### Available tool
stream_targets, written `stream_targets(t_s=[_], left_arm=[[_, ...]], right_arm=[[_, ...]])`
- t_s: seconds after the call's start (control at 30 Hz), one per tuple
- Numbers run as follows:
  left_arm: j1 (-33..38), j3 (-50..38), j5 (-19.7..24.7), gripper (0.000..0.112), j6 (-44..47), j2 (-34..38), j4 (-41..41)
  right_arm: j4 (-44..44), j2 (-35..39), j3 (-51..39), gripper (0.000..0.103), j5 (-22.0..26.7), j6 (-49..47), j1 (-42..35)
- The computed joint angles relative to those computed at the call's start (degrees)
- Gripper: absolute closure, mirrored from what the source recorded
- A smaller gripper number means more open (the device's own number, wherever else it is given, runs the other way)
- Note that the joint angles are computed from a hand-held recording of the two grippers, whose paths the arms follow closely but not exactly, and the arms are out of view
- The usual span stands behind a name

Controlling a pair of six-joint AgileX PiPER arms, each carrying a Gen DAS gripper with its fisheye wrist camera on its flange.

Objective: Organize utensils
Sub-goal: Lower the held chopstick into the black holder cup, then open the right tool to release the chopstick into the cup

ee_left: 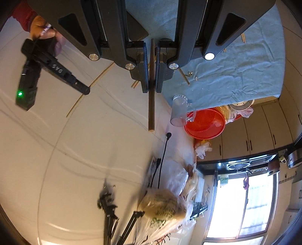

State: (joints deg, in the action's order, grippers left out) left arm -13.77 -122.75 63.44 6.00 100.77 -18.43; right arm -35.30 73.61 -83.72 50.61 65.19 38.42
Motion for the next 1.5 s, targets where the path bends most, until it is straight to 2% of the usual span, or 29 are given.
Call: stream_targets(t_s=[0.3, 0.67, 0.93, 1.2, 1.5], left_arm=[[-2.4, 0.0, -2.4, 0.106, -2.0, 5.6, 4.0], [-2.5, 3.4, -7.0, 0.106, -0.7, 7.7, 6.7], [-1.6, 3.6, -6.9, 0.106, 0.4, 8.9, 6.4], [-2.4, 6.8, -12.0, 0.105, 1.8, 10.2, 10.2], [-1.5, 0.6, -9.7, 0.105, 2.7, 15.9, 8.7]], right_arm=[[3.2, 4.9, -2.0, 0.096, -4.0, -3.7, -3.6], [4.0, 11.0, -2.7, 0.096, -7.0, -4.7, -4.2], [6.7, 15.1, -4.8, 0.096, -7.1, -7.7, -5.6], [7.3, 17.3, -4.1, 0.096, -7.8, -8.7, -6.4], [9.4, 22.0, -6.1, 0.096, -7.7, -11.1, -7.3]])
